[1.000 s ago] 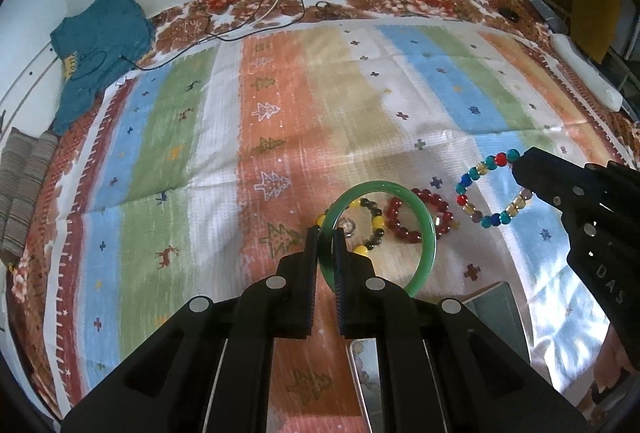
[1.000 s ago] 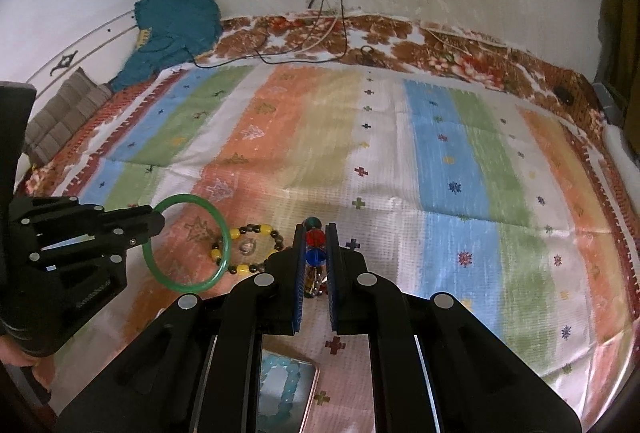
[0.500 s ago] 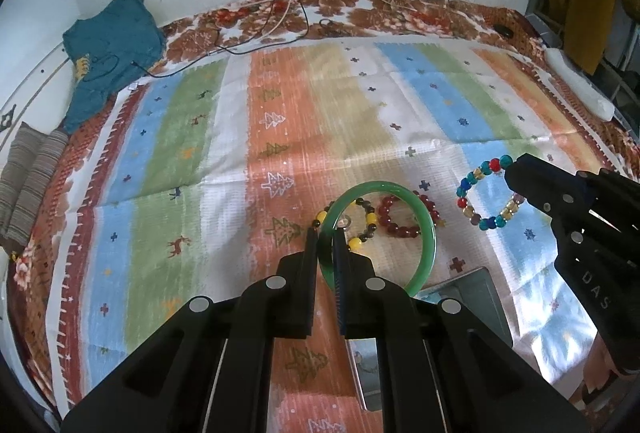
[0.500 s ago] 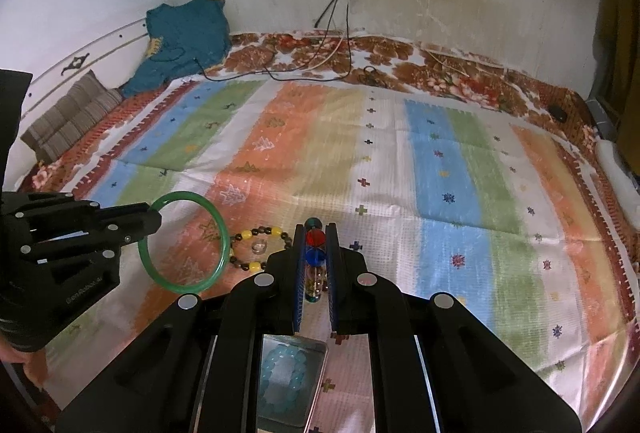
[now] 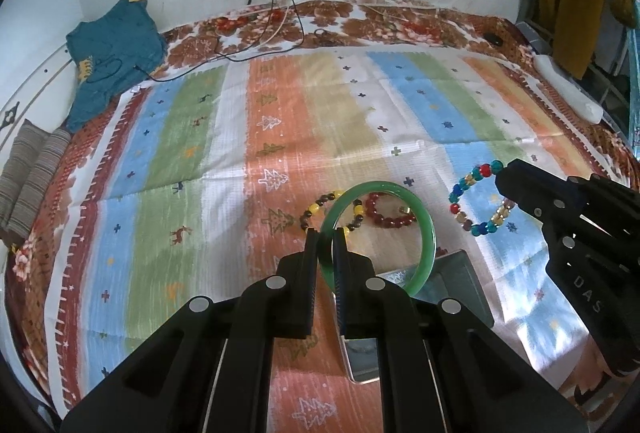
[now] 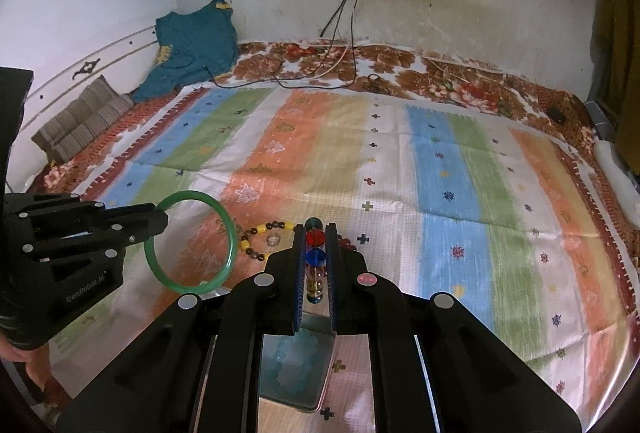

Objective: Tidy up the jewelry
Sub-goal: 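Carry the green bangle and multicolour bracelet over the silver tin, then open both tools to drop the bangle and bracelet into the tin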

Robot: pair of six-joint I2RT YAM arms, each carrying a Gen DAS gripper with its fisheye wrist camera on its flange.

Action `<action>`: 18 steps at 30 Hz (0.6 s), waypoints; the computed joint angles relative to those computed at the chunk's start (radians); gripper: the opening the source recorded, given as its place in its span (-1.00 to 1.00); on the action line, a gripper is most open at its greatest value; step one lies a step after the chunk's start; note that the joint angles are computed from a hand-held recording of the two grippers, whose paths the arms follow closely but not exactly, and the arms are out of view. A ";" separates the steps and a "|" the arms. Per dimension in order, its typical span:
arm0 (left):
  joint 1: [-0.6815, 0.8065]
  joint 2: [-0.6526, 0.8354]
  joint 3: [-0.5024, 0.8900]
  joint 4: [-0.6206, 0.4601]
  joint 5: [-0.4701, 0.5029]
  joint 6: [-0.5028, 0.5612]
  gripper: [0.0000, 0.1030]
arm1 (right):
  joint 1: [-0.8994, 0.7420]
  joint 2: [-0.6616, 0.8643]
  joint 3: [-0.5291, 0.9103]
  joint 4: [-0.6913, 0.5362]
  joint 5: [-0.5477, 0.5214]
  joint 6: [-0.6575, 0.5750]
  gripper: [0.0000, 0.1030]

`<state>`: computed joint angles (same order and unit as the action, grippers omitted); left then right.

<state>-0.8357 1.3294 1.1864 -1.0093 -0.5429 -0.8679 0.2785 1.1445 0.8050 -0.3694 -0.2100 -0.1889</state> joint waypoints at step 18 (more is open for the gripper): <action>-0.133 -0.008 0.011 -0.074 -0.074 -0.101 -0.86 | 0.001 -0.158 -0.063 -0.090 -0.024 -0.015 -0.80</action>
<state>-0.9686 1.3212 1.1974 -1.0835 -0.6169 -0.9690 0.2792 0.9866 0.7423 -0.4593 -0.2339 -0.2037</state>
